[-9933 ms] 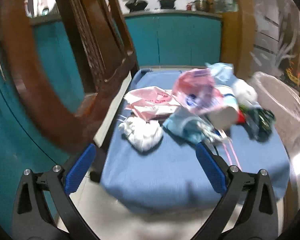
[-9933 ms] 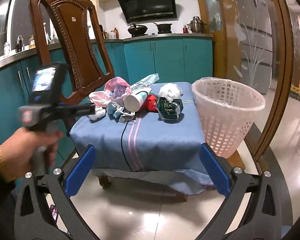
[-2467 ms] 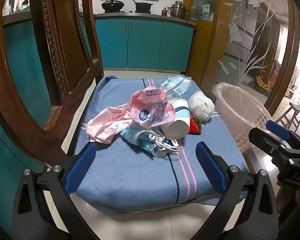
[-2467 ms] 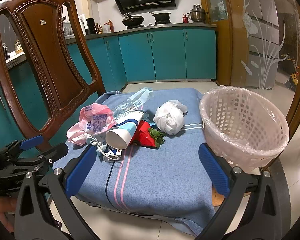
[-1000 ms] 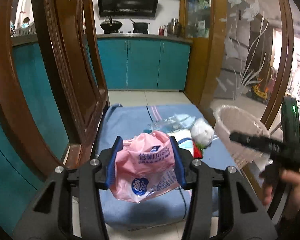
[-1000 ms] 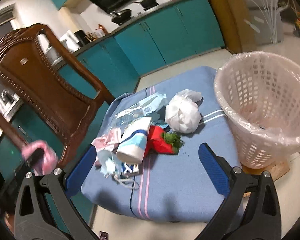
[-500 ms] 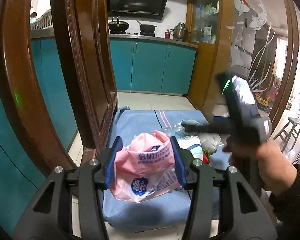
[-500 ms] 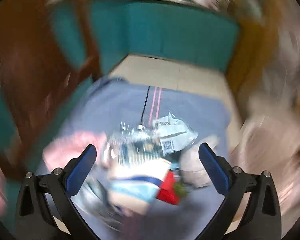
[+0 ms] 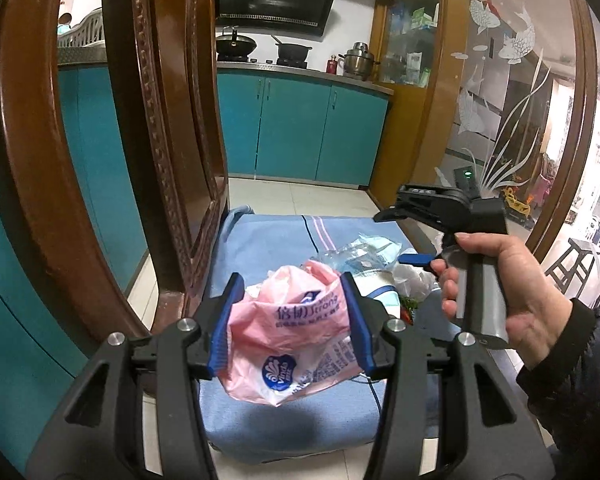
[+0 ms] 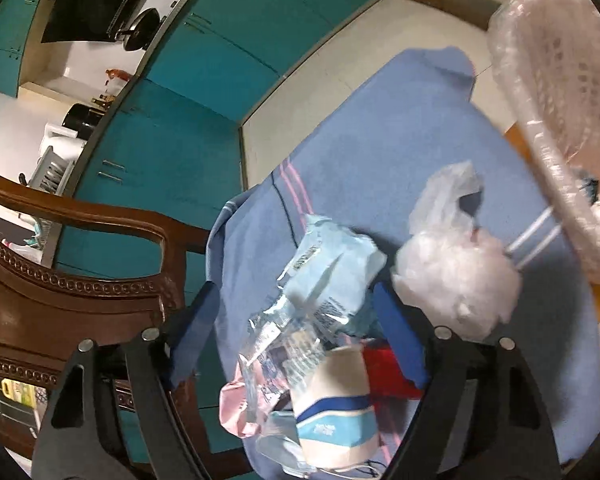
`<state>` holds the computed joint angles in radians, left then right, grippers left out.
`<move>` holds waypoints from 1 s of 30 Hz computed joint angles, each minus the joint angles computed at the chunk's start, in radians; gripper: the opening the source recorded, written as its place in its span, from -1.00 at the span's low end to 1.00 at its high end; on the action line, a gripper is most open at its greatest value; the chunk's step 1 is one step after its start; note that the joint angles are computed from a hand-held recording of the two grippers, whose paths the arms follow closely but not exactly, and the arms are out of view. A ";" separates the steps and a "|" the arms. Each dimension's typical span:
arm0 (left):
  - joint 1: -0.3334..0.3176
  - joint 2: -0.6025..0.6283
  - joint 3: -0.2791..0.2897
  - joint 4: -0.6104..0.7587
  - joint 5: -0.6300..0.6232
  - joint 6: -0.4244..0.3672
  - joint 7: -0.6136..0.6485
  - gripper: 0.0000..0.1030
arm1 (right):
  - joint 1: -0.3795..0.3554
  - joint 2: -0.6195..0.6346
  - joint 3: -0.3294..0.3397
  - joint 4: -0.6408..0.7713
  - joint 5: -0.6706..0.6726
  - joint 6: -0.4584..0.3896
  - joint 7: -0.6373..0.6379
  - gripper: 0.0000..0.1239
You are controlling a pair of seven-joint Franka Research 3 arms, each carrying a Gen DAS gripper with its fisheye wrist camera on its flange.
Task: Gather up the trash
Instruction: 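Grasp the clear plastic wrapper with the right gripper while the left holds the pink bag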
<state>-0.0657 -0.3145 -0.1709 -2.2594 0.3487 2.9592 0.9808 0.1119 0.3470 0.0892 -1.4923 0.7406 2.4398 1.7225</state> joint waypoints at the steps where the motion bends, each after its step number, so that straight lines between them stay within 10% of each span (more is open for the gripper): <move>1: -0.006 0.000 0.004 -0.001 -0.005 0.000 0.004 -0.03 | -0.001 0.012 -0.001 0.013 0.002 -0.014 0.017 0.26; 4: -0.012 0.003 0.007 0.003 -0.012 -0.002 0.012 -0.03 | -0.006 0.067 0.010 0.074 0.013 -0.051 0.040 -0.03; 7: -0.030 0.010 0.019 0.009 -0.037 -0.009 0.033 -0.03 | -0.008 0.088 0.021 0.100 0.009 -0.060 0.006 -0.94; 20: -0.057 0.039 0.020 0.033 -0.094 -0.027 0.074 -0.05 | 0.034 -0.514 0.014 -0.485 0.253 0.325 -0.794 -0.97; 27: -0.024 0.078 -0.029 0.060 -0.028 -0.057 0.007 -0.06 | 0.208 -0.689 -0.052 -0.795 0.282 0.636 -1.001 -0.97; 30: 0.007 0.090 -0.064 0.068 0.068 -0.071 -0.078 -0.06 | 0.220 -0.669 -0.078 -0.816 0.213 0.610 -0.941 -0.97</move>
